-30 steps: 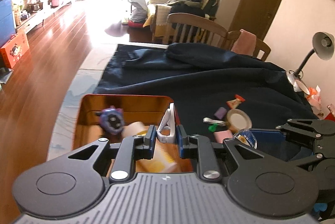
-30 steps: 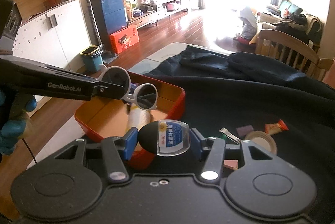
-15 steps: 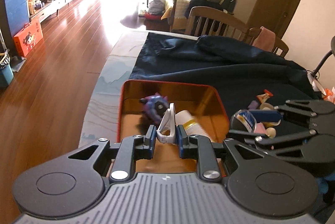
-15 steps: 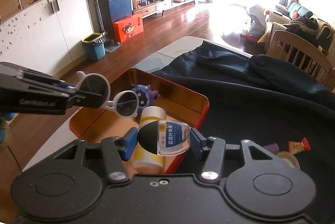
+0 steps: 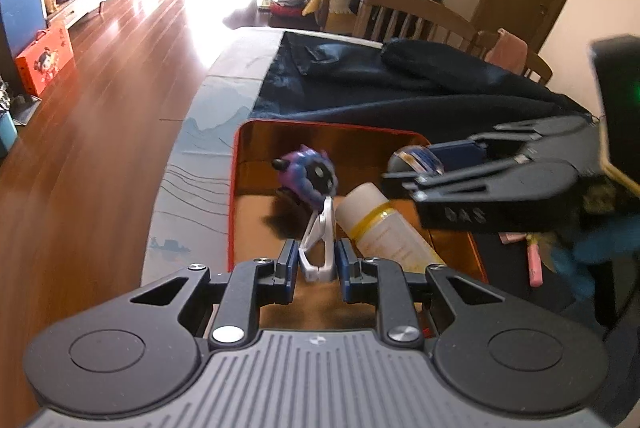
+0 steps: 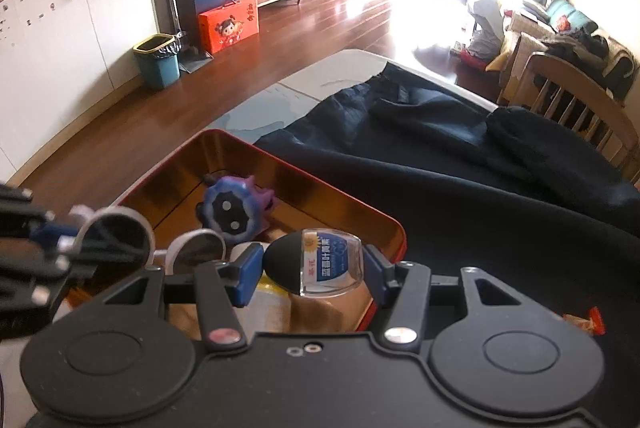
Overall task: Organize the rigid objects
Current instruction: 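Carry the blue-labeled bottle in the right tool while the left tool carries the sunglasses to the tin, then open the right tool to release the bottle into the tin while the left tool releases the sunglasses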
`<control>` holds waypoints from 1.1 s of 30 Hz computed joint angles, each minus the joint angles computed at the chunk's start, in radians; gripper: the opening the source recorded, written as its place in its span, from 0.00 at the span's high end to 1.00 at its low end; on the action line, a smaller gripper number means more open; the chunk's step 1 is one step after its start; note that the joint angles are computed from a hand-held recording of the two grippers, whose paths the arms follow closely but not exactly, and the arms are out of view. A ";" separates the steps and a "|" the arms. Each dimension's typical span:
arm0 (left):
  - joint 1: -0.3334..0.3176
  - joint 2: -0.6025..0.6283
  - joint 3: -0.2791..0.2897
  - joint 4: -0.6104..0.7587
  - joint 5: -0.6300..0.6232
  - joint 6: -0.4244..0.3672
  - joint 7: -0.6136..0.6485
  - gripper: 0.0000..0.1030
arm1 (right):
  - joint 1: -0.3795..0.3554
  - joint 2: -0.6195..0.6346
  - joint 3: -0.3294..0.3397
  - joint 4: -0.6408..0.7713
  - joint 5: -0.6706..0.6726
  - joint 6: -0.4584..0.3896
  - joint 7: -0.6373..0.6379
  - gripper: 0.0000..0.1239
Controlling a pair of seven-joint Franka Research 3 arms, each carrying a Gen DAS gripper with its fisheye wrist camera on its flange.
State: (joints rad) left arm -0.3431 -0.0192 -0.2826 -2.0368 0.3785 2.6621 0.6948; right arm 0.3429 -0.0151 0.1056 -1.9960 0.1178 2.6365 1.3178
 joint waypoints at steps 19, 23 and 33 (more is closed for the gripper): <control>-0.015 0.101 0.003 0.091 -0.068 -0.107 0.111 0.81 | 0.009 0.097 -0.015 0.109 -0.035 -0.074 0.115 0.57; -0.017 0.114 0.004 0.104 -0.078 -0.125 0.115 0.80 | 0.009 0.098 -0.017 0.107 -0.040 -0.082 0.128 0.57; -0.029 0.143 0.009 0.140 -0.042 -0.157 0.102 0.80 | 0.006 0.067 -0.013 0.071 -0.037 -0.075 0.114 0.55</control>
State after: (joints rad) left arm -0.3719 0.1243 -0.2733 -1.8972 0.3362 2.5051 0.7968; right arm 0.3491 0.0517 0.0926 -1.9250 0.0808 2.5610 1.4320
